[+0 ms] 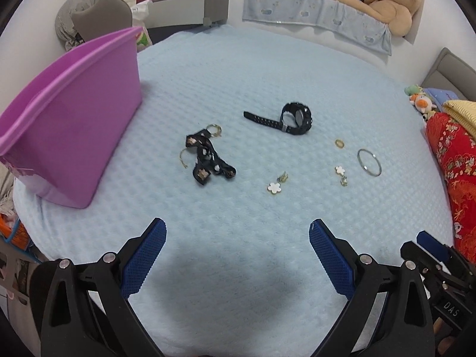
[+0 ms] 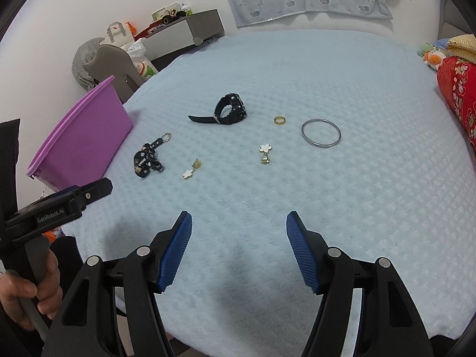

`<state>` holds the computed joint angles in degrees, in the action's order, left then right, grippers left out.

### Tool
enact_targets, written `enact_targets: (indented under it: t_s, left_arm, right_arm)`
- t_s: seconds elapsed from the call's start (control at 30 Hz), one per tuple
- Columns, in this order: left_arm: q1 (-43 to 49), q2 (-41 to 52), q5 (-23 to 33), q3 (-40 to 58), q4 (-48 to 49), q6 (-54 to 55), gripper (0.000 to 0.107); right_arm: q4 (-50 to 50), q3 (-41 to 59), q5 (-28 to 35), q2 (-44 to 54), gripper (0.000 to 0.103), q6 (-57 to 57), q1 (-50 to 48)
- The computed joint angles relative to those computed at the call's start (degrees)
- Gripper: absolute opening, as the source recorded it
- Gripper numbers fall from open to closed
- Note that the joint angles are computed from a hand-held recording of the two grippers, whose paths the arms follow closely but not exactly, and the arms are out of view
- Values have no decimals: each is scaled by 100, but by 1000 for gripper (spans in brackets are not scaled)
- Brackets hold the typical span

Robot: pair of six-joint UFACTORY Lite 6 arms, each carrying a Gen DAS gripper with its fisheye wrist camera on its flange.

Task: Organize jewelry
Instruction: 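Move both open tools back over the jewelry on the bed, then grasp the white flower earring with the left tool while the right tool grasps the small white charm earring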

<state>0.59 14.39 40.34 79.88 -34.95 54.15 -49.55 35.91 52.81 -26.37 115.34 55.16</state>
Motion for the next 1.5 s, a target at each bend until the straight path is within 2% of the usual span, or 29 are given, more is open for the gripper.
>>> enact_targets:
  t_s: [0.3,0.6,0.83,1.17,1.27,1.5]
  left_arm:
    - [-477,584,-449,156,-50,-195,95]
    - [-1136,1420,-914,717,27,-437,95]
    - [-1391,2174,-1062,1412,534,-1150,95]
    - [-1583,2606,-1283,1584,589,-1344,95]
    - [-1595,2751,-1273,1682,672,-1428,95]
    - [-1634,2748,-1686,1464,404,-1181,95]
  right_arm:
    - [-300,-451,-1144,67,63,-246,-1160]
    - [-698,-363,-2415,815,63,-763,-2574]
    - [-1343,-24,-3355,1695,63,-786,-3535]
    - [-2875,207,-3702,2484,63,417,-4077]
    - [-3125,268,-3793,2664,63,605,-4183]
    - [-3580,397,-3716,2948,63,902,-4212]
